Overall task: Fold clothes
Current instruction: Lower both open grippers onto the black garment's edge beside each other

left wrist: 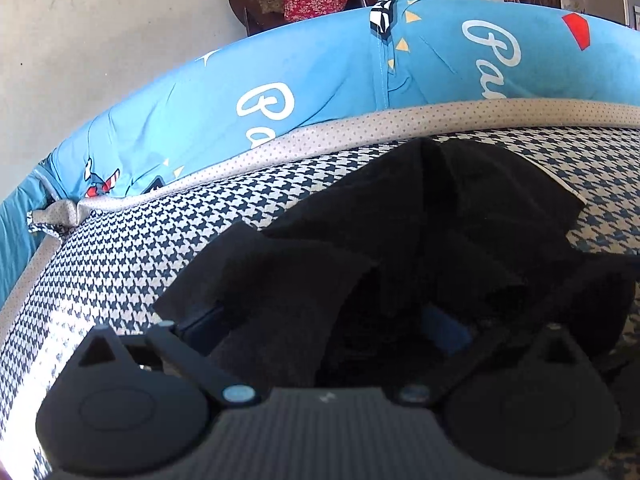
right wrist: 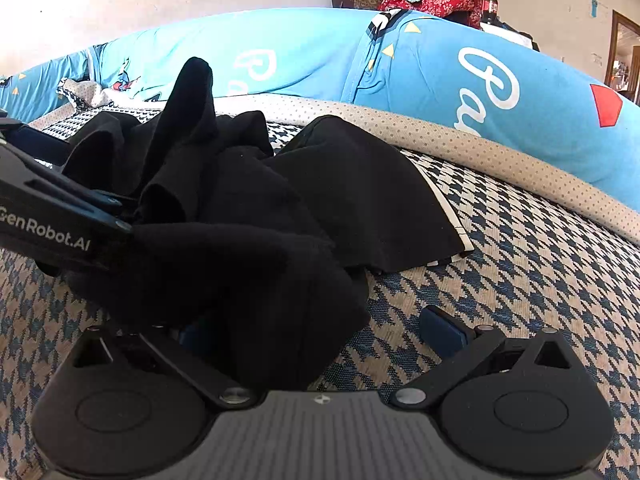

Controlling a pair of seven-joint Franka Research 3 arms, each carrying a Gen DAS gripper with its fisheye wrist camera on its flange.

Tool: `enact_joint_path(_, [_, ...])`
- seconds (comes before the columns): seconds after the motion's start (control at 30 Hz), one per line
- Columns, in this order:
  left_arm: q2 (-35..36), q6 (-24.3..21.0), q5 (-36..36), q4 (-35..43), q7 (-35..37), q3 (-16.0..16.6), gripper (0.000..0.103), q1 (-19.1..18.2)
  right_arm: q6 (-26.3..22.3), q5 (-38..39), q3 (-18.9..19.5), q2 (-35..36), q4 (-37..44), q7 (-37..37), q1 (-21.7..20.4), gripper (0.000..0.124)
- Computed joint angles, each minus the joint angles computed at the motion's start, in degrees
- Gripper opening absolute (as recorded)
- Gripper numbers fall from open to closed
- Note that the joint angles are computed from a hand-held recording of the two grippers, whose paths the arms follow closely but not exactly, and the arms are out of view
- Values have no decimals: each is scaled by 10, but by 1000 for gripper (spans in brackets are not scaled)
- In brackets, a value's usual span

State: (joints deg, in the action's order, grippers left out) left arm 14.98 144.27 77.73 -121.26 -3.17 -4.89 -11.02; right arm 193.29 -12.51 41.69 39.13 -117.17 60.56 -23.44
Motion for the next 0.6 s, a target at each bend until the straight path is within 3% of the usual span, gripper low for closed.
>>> enact_joint_path(0.1, [-1, 22, -6, -5, -11, 3, 103, 7, 0, 0, -1, 0, 0, 1, 1, 103])
enact_joint_path(0.33, [-3, 26, -21, -7, -12, 4, 103, 9, 0, -1, -2, 0, 1, 2, 2, 103])
enact_joint_path(0.5, [-17, -9, 45, -11, -50, 2, 103, -6, 1, -3, 0, 1, 0, 2, -1, 103])
enact_joint_path(0.6, [-25, -6, 58, -14, -71, -3, 103, 0, 1, -4, 1, 1, 0, 2, -2, 103])
